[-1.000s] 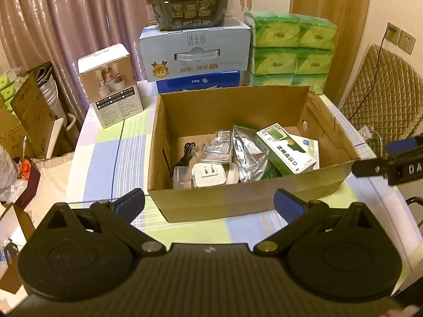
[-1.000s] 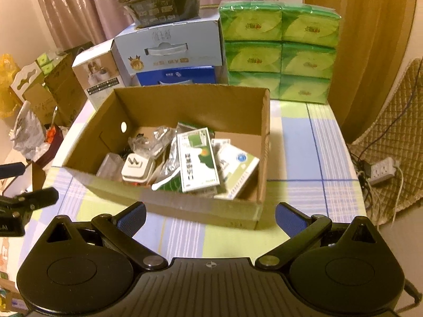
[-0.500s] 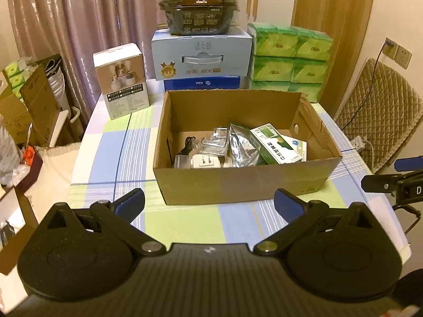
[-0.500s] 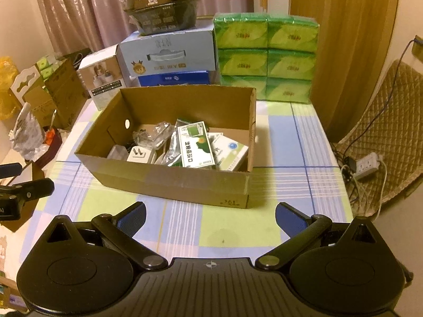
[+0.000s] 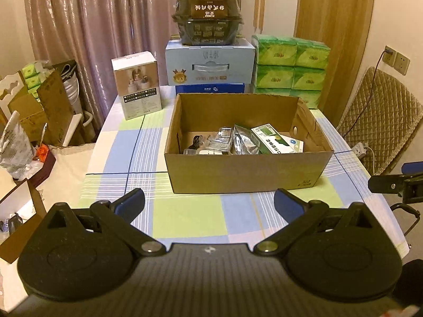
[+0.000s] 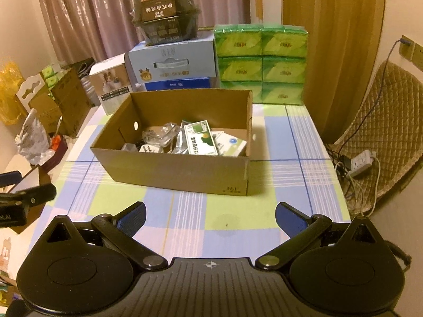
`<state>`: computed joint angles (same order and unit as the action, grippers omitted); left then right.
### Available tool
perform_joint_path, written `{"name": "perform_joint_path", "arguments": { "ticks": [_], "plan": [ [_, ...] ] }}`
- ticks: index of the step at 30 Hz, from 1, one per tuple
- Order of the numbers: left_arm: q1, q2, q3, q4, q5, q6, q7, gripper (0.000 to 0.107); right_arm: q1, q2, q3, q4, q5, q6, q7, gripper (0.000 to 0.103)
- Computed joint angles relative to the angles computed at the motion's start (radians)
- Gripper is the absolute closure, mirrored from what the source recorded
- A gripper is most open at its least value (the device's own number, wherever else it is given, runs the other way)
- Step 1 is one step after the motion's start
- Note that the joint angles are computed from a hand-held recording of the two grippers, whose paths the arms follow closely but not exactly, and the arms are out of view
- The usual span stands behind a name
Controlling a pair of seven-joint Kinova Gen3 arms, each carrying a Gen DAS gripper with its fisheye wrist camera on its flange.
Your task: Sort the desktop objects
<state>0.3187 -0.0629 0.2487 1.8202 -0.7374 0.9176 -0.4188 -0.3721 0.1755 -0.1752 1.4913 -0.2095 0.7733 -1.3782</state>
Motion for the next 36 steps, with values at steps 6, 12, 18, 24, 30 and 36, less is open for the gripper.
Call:
{"name": "perform_joint_path", "arguments": {
  "ticks": [6,12,18,24,30,36],
  "plan": [
    [0.029,-0.018,0.033,0.012,-0.007,0.046,0.060,0.005,0.009,-0.053,0.001,0.058,-0.018,-0.021,0.007,0.002],
    [0.058,-0.033,0.074,0.034,-0.038,0.109,0.145,0.005,0.013,-0.095,0.005,0.109,-0.033,-0.031,0.009,0.002],
    [0.083,-0.045,0.100,0.052,-0.043,0.149,0.202,0.005,0.016,-0.133,0.009,0.154,-0.044,-0.035,0.026,0.002],
    [0.106,-0.046,0.124,0.056,-0.058,0.183,0.251,0.005,0.016,-0.165,0.014,0.186,-0.058,-0.040,0.039,0.002],
    [0.127,-0.045,0.129,0.053,-0.065,0.201,0.266,0.005,0.017,-0.180,0.019,0.195,-0.067,-0.037,0.053,0.002],
    [0.130,-0.053,0.130,0.056,-0.057,0.208,0.278,0.005,0.021,-0.190,0.027,0.204,-0.096,-0.029,0.073,0.002]
  ]
}}
